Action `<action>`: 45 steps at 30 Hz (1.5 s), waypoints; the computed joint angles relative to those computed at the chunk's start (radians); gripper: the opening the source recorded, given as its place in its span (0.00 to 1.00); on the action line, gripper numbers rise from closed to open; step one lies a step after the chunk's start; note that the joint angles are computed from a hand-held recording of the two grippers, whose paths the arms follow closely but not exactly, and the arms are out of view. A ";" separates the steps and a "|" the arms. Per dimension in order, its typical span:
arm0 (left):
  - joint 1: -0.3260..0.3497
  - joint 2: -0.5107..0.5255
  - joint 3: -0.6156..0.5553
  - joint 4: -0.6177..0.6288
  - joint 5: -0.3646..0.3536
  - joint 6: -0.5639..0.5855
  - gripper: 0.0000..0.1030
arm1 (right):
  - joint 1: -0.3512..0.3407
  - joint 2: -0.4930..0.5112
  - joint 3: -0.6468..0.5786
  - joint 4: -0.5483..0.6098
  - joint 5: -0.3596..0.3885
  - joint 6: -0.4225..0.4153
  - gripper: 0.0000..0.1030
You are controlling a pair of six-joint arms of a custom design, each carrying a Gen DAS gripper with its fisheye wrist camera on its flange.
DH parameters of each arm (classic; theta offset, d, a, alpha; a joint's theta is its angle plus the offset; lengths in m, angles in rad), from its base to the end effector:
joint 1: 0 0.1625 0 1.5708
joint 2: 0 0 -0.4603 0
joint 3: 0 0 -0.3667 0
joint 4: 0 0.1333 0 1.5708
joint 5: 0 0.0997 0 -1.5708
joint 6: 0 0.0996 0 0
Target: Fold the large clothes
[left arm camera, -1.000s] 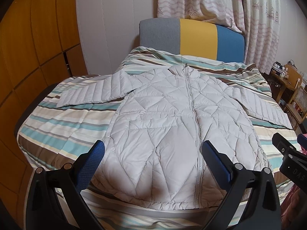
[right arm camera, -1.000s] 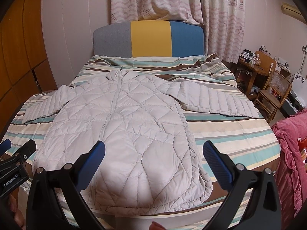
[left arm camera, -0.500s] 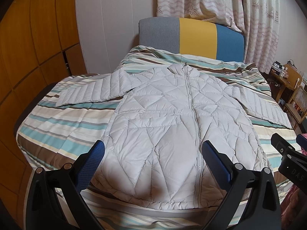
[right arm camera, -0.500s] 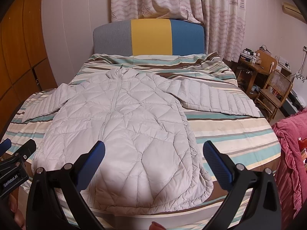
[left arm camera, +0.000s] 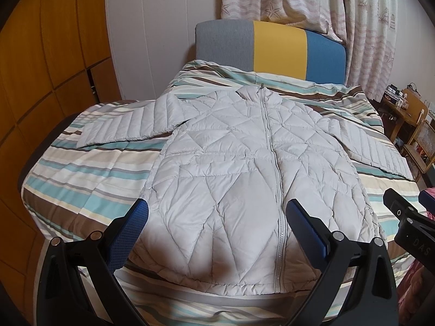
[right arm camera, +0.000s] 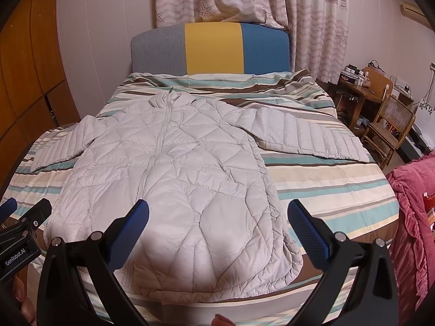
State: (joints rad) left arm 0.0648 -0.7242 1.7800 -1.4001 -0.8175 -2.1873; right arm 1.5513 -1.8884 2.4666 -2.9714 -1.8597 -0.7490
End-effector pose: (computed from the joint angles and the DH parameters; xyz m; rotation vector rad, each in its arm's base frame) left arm -0.4766 -0.2328 0.0300 -0.1359 1.9621 -1.0843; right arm 0.0990 -0.3031 0.4075 0.7269 -2.3383 0.8547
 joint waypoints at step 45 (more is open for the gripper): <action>0.447 -0.072 0.103 -0.167 0.259 0.207 0.97 | -0.346 0.742 -0.845 -0.250 -0.139 0.196 0.98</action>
